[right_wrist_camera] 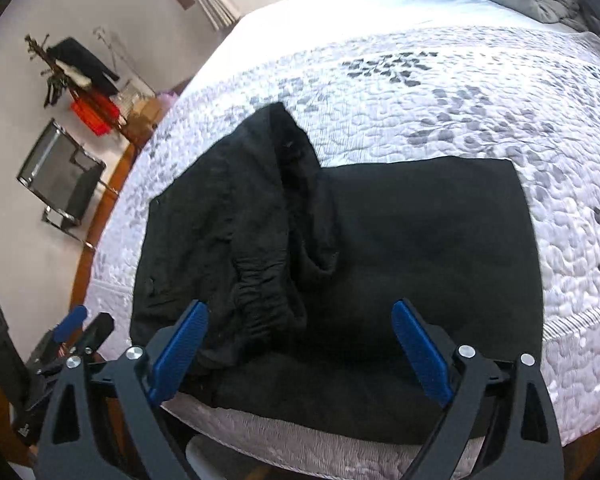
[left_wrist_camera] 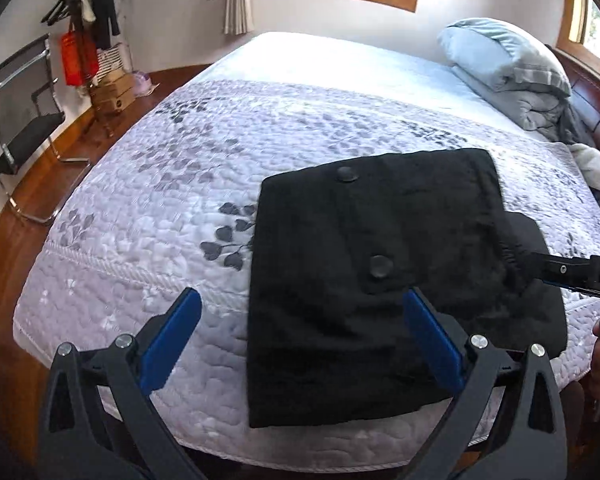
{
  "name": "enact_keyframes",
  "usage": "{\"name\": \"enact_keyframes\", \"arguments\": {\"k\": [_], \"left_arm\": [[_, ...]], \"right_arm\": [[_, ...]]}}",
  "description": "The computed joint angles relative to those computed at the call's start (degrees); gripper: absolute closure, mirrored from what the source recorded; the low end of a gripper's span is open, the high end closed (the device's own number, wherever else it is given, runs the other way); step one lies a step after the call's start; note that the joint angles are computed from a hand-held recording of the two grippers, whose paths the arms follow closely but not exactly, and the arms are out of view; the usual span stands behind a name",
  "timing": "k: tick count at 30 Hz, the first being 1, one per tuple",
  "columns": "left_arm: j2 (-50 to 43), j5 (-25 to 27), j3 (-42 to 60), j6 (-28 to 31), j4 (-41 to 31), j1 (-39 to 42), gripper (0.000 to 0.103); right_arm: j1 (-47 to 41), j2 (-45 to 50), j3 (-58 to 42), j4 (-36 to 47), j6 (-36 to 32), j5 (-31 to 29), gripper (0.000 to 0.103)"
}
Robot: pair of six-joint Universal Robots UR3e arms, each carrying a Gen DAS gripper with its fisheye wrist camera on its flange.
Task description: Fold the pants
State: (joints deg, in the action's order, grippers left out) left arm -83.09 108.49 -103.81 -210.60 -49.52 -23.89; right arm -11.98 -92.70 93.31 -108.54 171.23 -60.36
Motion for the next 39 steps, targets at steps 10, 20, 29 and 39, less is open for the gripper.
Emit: {"name": "enact_keyframes", "arguments": {"k": [10, 20, 29, 39], "left_arm": [[0.8, -3.0, -2.2, -1.6, 1.4, 2.5, 0.003], [4.6, -5.2, -5.9, -2.4, 0.4, 7.0, 0.003], [8.1, -13.3, -8.6, -0.7, 0.2, 11.1, 0.003], [1.0, -15.9, -0.3, -0.6, -1.9, 6.0, 0.003]], "right_arm": [[5.5, 8.7, -6.7, 1.7, 2.3, -4.6, 0.005], [9.5, 7.6, -5.3, -4.1, 0.0, -7.1, 0.066], [4.3, 0.0, -3.7, -0.4, -4.5, 2.4, 0.077], [-1.9, -6.0, -2.4, 4.2, -7.5, 5.4, 0.078]]}}
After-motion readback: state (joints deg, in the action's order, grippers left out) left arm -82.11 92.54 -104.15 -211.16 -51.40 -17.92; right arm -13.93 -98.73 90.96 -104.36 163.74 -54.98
